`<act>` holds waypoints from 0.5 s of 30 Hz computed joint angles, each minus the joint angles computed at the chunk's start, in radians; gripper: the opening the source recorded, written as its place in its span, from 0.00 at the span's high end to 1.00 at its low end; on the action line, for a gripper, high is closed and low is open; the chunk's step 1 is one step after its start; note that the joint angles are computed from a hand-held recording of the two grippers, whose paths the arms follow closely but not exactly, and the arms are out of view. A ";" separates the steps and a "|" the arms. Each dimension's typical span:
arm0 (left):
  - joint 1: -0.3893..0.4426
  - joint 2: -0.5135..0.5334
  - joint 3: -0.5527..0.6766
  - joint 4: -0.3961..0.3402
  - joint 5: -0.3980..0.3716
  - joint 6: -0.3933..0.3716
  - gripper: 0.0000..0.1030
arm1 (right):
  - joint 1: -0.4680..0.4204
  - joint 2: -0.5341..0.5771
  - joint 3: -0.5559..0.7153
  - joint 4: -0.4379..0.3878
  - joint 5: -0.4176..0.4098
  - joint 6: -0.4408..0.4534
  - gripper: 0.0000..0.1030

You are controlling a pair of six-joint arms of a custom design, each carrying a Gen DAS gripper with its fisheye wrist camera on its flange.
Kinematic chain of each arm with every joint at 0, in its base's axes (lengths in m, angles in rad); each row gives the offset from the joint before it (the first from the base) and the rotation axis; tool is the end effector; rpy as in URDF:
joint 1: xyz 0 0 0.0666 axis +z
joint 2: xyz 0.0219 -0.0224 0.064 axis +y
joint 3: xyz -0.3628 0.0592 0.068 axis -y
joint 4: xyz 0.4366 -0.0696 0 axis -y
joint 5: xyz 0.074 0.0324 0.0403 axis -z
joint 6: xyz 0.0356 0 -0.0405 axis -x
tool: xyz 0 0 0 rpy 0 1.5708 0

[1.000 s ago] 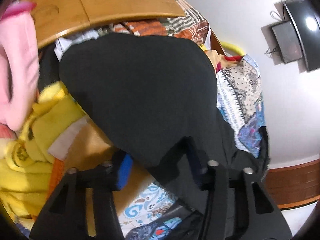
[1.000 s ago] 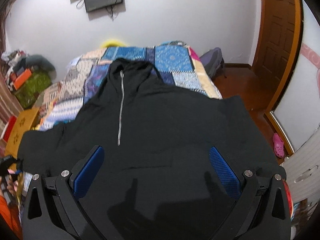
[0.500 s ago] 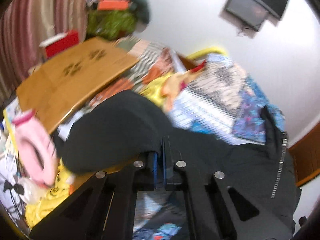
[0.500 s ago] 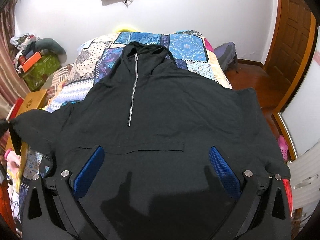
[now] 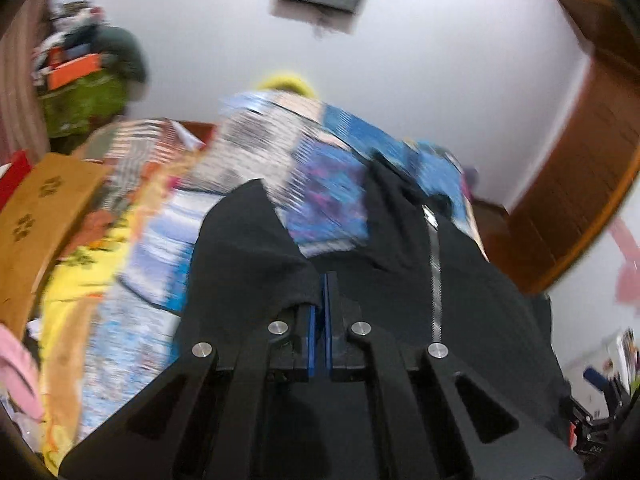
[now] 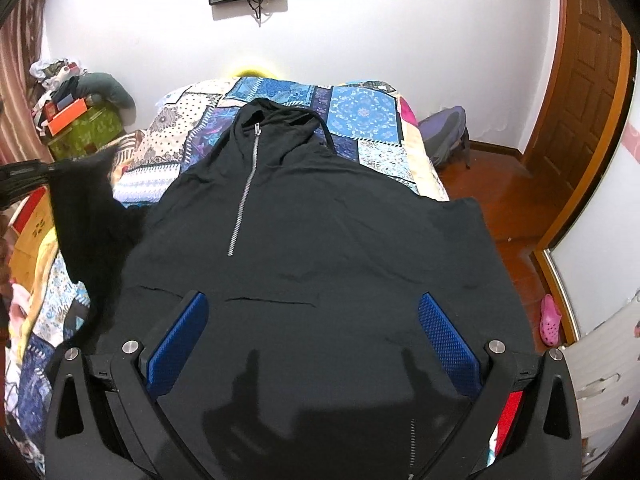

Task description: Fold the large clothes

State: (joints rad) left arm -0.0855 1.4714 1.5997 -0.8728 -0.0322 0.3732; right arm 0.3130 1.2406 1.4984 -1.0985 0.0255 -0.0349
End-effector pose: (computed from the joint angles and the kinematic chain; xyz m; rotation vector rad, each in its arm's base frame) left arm 0.5650 -0.0477 0.4798 -0.3492 2.2964 -0.1951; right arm 0.4416 0.1415 0.5254 -0.3231 2.3935 0.1294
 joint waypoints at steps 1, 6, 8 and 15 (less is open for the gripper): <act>-0.019 0.011 0.001 0.004 -0.006 -0.010 0.98 | -0.003 -0.001 -0.003 -0.001 -0.001 0.007 0.00; -0.115 0.105 0.047 -0.068 0.033 -0.061 0.98 | -0.018 -0.004 -0.021 -0.008 -0.006 0.031 0.00; -0.147 0.138 0.057 -0.096 0.028 -0.084 0.98 | -0.024 -0.004 -0.026 -0.017 -0.013 0.037 0.00; -0.199 0.196 0.037 -0.177 0.052 -0.087 0.96 | -0.038 0.002 -0.035 -0.037 -0.034 0.046 0.00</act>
